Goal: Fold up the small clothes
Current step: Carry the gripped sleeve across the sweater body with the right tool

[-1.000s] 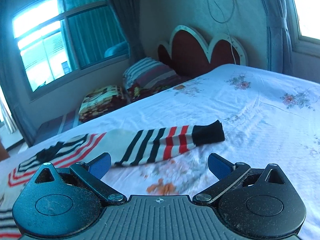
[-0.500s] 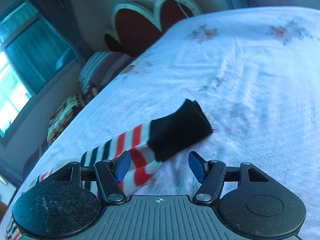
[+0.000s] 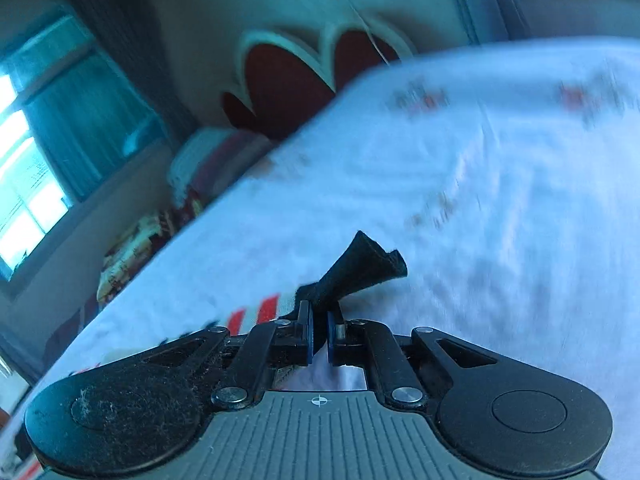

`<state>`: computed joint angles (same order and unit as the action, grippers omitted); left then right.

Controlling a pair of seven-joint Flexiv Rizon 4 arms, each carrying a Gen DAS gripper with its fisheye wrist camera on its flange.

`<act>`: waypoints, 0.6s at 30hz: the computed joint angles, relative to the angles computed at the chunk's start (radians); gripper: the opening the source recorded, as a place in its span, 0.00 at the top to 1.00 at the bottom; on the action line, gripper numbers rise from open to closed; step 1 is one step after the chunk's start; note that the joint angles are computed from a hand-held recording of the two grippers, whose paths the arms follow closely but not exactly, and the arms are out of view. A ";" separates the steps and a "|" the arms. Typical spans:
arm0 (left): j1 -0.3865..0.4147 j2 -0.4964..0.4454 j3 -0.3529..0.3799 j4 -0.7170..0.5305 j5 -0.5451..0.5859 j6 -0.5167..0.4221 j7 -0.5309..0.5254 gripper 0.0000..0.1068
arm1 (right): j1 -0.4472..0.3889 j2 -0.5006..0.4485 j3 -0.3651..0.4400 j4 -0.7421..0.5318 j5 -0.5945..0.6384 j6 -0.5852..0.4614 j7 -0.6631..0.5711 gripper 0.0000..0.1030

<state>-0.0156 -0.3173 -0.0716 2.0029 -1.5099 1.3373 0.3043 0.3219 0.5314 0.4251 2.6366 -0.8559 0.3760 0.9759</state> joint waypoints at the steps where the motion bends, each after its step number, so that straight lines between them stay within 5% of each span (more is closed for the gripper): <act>1: 0.002 -0.007 0.006 -0.003 0.024 0.005 -0.007 0.05 | 0.004 -0.007 -0.023 0.005 0.074 0.037 -0.023 0.95; 2: 0.009 -0.013 0.014 -0.004 0.072 0.002 -0.037 0.05 | 0.003 0.005 -0.040 0.028 0.092 0.086 0.019 0.95; 10: 0.097 -0.020 0.005 -0.008 0.179 -0.052 -0.116 0.05 | -0.003 -0.074 -0.011 -0.092 0.068 -0.035 -0.096 0.95; 13: 0.121 -0.027 0.001 -0.023 0.184 -0.063 -0.135 0.05 | -0.011 -0.136 -0.040 -0.133 -0.057 -0.015 -0.145 0.95; 18: 0.159 -0.066 -0.001 -0.072 0.243 -0.052 -0.251 0.05 | -0.043 -0.305 -0.156 -0.241 -0.340 0.202 -0.203 0.95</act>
